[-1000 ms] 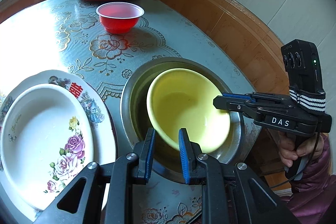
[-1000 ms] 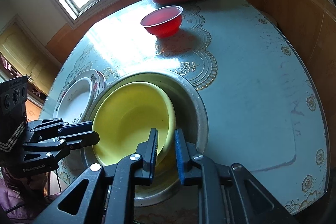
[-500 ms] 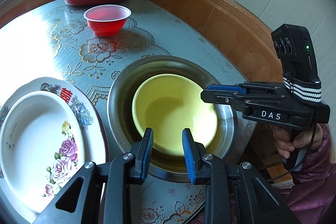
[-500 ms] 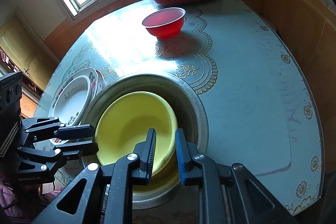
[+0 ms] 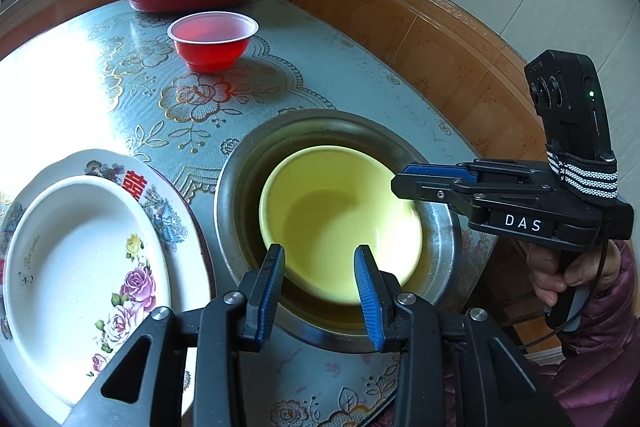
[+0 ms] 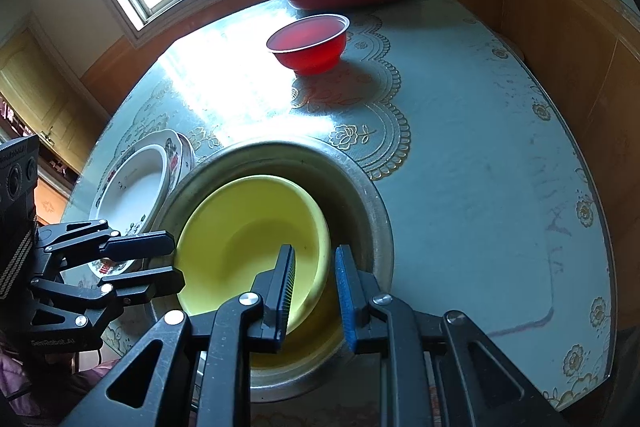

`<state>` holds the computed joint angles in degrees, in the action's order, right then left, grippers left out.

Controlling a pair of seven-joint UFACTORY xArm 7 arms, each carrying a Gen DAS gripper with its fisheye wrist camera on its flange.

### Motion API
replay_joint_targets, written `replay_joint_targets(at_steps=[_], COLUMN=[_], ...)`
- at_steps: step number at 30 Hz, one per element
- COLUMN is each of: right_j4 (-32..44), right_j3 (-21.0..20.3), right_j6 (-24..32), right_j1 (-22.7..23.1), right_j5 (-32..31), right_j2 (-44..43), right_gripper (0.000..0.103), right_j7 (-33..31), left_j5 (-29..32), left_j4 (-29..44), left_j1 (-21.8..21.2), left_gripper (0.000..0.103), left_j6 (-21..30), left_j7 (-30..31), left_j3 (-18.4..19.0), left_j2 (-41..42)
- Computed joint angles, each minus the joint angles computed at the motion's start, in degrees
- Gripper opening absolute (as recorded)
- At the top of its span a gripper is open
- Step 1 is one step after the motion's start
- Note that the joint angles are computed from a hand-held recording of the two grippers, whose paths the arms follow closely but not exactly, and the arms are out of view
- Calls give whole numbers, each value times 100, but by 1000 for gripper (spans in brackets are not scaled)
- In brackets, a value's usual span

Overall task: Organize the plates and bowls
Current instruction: 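Open the left tool to release the yellow bowl in the basin, then move the left tool to the rim of the red plastic bowl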

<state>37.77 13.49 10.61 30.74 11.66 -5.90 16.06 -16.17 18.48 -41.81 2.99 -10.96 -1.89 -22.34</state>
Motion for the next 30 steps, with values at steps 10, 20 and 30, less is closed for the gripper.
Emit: replay_joint_targets(at_steps=[10,20,30], right_j4=[73,678,1485], right_j3=[-222,-303,-60], right_j6=[-159,21,872], right_j1=[320,382,-283], right_j5=[1176,4256,5975], right_j2=[33,336,771], right_gripper=[20,29,31], right_j7=[-977,-3484,-4927], left_j5=[204,203,347], left_j4=[8,77,221], left_j1=[213,248,730], left_gripper=[37,37,37], left_j6=[10,53,121], left_j7=[-163,-144,-221], left_j3=[-158,-58,-183], left_j2=[-33,-50,5])
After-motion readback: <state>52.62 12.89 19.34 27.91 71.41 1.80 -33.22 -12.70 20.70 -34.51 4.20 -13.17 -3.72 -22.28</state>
